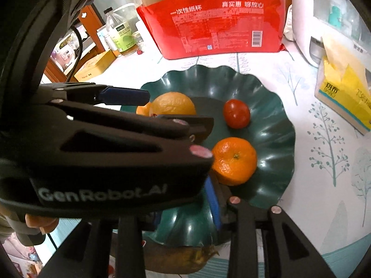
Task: Organize fruits
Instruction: 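Carry grapefruit and tomato over the green plate and open both tools to release, then move both tools back toward the white fruit plate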
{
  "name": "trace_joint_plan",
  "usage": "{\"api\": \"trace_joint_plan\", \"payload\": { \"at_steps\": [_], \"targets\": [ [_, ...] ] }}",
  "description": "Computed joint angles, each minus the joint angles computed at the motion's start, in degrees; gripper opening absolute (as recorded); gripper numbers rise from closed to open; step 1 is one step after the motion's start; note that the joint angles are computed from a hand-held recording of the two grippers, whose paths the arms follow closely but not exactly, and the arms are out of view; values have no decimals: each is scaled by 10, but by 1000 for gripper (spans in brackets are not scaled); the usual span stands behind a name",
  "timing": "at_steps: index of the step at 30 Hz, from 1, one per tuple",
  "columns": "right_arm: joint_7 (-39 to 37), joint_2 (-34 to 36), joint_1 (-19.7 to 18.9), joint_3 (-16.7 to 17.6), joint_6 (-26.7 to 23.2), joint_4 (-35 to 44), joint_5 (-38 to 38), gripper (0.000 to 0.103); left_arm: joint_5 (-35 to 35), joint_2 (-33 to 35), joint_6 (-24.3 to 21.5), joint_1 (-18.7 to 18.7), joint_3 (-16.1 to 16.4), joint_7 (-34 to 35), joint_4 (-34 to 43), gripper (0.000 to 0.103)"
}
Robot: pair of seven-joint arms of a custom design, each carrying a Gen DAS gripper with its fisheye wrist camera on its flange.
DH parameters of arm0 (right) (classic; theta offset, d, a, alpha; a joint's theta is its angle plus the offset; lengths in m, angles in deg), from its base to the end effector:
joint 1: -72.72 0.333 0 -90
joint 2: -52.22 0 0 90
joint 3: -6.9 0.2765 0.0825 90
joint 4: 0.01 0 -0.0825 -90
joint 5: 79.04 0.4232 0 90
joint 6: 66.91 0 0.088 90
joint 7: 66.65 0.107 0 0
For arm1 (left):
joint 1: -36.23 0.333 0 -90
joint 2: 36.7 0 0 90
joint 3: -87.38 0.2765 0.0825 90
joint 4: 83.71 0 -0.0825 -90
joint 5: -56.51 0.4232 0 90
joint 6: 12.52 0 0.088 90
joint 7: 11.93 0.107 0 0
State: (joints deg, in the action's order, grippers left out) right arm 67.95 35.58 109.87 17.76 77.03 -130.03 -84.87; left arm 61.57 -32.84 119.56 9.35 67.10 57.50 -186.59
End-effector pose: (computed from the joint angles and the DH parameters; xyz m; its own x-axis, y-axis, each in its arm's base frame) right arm 0.3660 0.4132 0.4789 0.1871 -0.9517 -0.2433 -0.8883 -0.0582 -0.4555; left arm 0.4497 -0.4757 0.5041 -0.4976 -0.8623 0.0939 -0.8034 0.4174 -0.4246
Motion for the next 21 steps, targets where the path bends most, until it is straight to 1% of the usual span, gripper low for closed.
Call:
{"api": "trace_joint_plan", "payload": {
  "at_steps": [11,16,21],
  "targets": [
    [29,-28,-2,11,-25,5,-29,34,-16,-66,-14,-2,7,-13,-35,81],
    [59,-60,-1,22,-52,5,-51,34,-20,-110,-29,-7,12,-21,-50,81],
    [89,-96,4,33,-83,8,-72,34,-31,-164,-44,-18,19,-14,-70,81]
  ]
}}
